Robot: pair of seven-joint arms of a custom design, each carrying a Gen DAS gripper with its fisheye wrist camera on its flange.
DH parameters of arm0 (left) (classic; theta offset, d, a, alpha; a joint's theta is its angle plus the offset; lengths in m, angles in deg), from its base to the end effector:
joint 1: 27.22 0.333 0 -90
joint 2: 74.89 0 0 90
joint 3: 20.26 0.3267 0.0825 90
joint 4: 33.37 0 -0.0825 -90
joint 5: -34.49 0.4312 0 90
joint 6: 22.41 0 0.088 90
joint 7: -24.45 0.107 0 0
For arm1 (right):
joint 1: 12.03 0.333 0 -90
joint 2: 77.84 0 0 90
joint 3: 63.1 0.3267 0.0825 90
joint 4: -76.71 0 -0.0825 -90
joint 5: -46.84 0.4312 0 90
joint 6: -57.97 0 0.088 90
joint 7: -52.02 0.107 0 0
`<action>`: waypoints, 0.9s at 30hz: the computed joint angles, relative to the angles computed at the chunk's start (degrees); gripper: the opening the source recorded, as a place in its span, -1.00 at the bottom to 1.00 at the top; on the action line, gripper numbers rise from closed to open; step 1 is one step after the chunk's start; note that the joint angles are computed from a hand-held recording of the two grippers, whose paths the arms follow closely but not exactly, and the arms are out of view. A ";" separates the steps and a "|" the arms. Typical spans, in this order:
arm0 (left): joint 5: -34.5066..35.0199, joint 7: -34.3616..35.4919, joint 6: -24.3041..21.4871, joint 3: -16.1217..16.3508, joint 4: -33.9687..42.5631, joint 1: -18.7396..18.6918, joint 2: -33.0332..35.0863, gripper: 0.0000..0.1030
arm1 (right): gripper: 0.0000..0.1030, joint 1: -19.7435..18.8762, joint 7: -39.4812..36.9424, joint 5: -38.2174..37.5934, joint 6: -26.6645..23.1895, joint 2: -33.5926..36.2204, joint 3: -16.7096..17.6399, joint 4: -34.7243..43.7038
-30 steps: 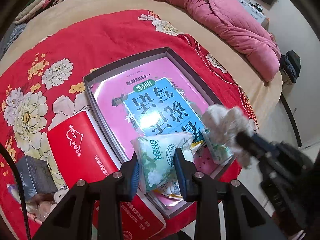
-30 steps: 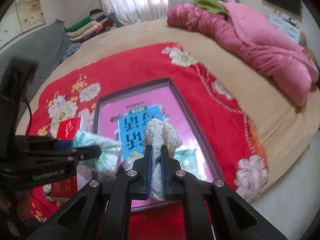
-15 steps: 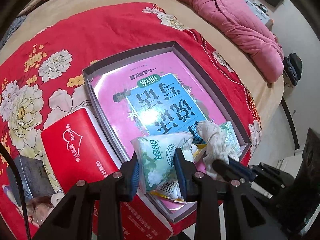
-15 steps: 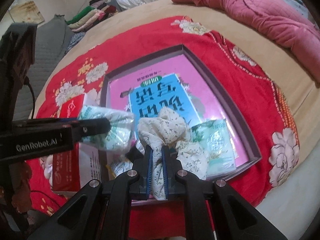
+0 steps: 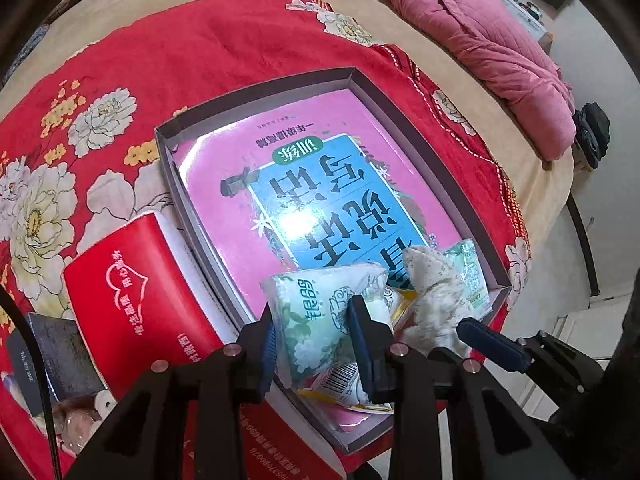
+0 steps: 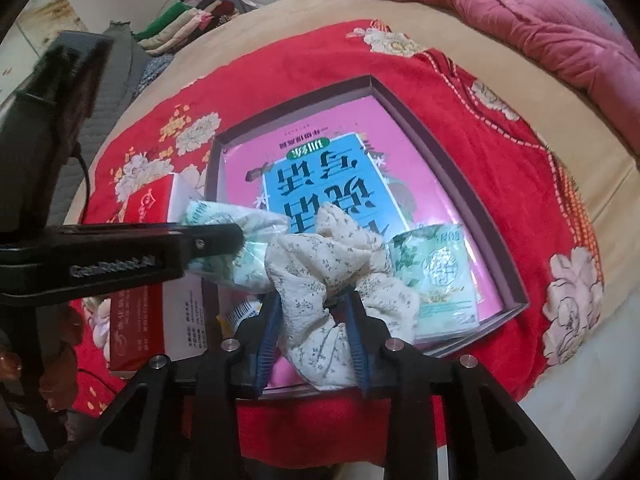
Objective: Organize soft objects
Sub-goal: 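Lower the tissue pack and scrunchie into the tray and open both grippers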
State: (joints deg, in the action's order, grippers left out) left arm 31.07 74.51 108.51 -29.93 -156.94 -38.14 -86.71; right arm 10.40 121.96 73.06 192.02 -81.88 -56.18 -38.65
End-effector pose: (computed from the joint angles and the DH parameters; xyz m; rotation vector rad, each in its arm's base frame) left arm 0.5257 -0.2035 0.5126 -2.4998 1.7172 -0.4980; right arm 0.5312 0.3083 0.5212 -2.3047 1.2029 0.0482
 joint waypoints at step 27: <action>-10.19 6.98 -0.34 0.86 0.99 -1.27 1.36 0.28 | -0.15 -0.89 0.91 -0.55 0.97 -2.75 -0.68 0.60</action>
